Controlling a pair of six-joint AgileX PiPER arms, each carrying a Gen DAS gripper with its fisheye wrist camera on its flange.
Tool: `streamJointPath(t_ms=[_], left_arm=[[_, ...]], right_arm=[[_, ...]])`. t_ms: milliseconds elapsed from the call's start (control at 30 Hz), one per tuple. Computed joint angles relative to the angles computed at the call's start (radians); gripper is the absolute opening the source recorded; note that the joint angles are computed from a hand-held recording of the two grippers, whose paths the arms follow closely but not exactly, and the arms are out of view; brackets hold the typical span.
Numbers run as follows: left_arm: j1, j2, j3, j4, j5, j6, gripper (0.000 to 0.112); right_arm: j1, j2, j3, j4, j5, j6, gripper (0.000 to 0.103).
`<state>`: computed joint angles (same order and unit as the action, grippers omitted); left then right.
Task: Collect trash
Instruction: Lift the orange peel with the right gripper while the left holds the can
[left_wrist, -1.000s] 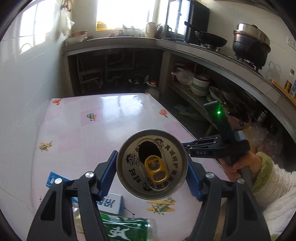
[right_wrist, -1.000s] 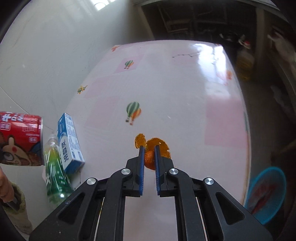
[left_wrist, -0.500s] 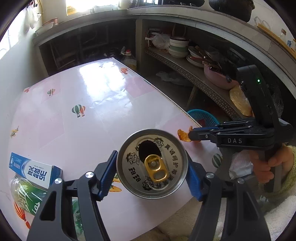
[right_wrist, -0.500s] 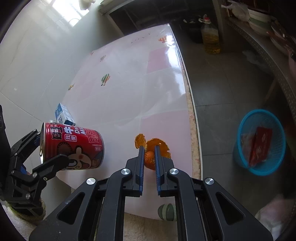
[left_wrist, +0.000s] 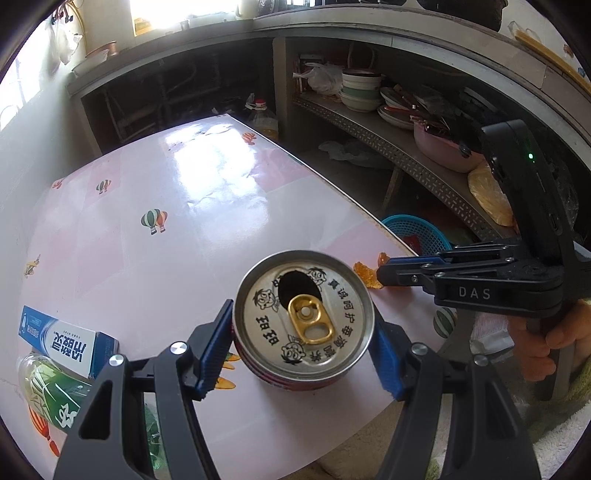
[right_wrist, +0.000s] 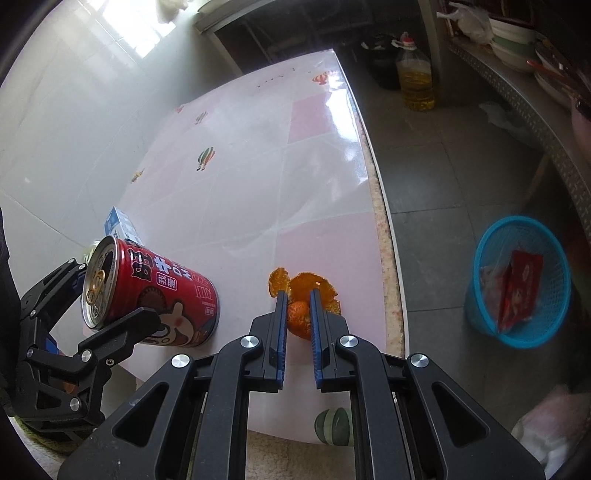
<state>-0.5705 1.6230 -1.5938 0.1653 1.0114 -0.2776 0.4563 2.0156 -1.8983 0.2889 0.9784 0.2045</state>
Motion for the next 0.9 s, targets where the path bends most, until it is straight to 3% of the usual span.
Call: streamJointPath(t_ms=[900], left_arm=[[0.001, -0.019, -0.004, 0.01, 0.012, -0.044, 0.065]], right_arm=[[-0.044, -0.065, 0.079, 0.055, -0.023, -0.067, 0.01]])
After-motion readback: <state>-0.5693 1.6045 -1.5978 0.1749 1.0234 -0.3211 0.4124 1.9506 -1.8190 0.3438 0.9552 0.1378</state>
